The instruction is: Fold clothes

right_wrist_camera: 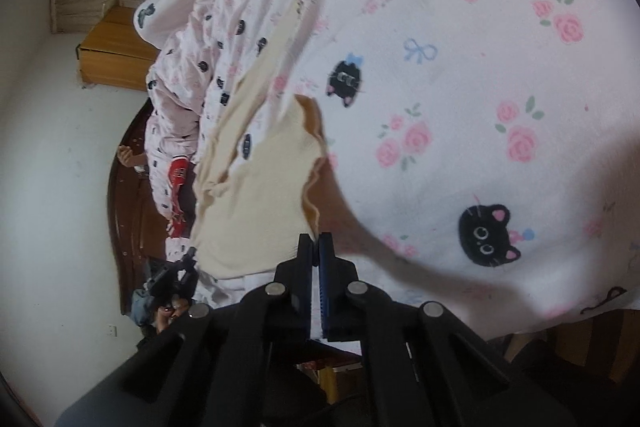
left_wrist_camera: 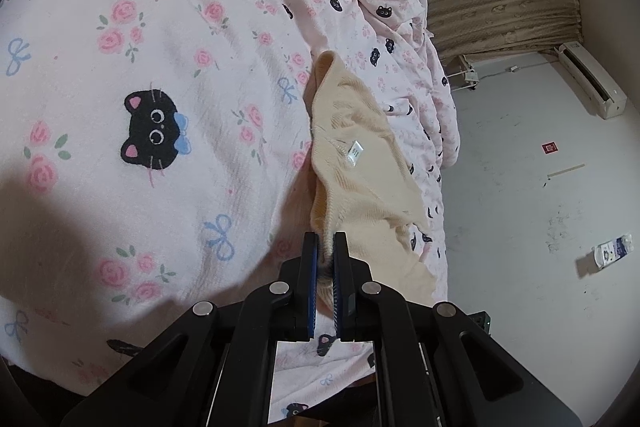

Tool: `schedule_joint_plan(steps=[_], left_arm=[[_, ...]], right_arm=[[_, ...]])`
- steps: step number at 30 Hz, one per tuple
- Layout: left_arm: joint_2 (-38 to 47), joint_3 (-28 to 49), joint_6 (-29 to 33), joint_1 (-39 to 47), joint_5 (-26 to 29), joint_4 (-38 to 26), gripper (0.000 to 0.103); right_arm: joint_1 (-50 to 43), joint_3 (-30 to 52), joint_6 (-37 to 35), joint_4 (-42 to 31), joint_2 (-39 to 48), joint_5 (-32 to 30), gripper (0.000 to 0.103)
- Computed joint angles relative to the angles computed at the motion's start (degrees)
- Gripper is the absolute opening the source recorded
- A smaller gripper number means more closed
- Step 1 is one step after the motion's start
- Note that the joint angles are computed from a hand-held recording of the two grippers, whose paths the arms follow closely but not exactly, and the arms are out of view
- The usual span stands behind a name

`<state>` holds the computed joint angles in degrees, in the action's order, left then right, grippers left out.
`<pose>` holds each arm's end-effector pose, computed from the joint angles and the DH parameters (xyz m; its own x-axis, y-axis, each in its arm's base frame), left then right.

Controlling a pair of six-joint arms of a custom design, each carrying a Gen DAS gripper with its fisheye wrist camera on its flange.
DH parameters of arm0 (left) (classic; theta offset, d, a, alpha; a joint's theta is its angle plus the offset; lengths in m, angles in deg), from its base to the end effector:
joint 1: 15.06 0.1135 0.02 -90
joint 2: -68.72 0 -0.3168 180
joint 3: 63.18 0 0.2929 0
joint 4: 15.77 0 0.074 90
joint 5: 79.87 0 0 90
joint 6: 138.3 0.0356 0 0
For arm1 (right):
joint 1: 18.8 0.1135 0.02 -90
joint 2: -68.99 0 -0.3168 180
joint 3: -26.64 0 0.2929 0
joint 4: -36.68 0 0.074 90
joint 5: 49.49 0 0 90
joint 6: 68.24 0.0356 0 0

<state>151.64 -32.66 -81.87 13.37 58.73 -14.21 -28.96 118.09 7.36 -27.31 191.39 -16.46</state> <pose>0.2073 0.0819 0.1202 -0.6244 -0.7539 -0.2045 -0.2923 0.4683 -0.8338 0.4314 -0.0470 0.1373 -0.9914 0.0400 -0.1243 -0.0819 0.5510 0.8304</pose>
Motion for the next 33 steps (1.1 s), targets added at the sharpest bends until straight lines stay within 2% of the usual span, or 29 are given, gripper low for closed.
schedule_joint_plan(steps=[7,12,18,27,33], left_arm=[[-2.4,3.0,-2.7,-0.6,0.3,-4.9,0.005],[-3.0,7.5,-3.1,-0.9,-0.8,-10.8,0.005],[0.1,12.9,-4.4,-1.0,-2.0,-14.3,0.005],[6.5,22.4,-5.7,-2.5,-5.1,-18.4,0.005],[13.1,27.1,-7.2,-2.6,-6.3,-17.2,0.005]], right_arm=[[1.4,5.5,1.7,-3.9,0.5,-5.5,0.003],[2.5,13.5,3.6,-7.2,1.8,-8.2,0.003],[3.9,23.8,8.3,-8.6,5.7,-9.9,0.003],[6.9,44.3,15.3,-11.3,16.6,-9.6,0.003],[9.1,63.8,19.6,-16.9,27.7,-7.5,0.004]])
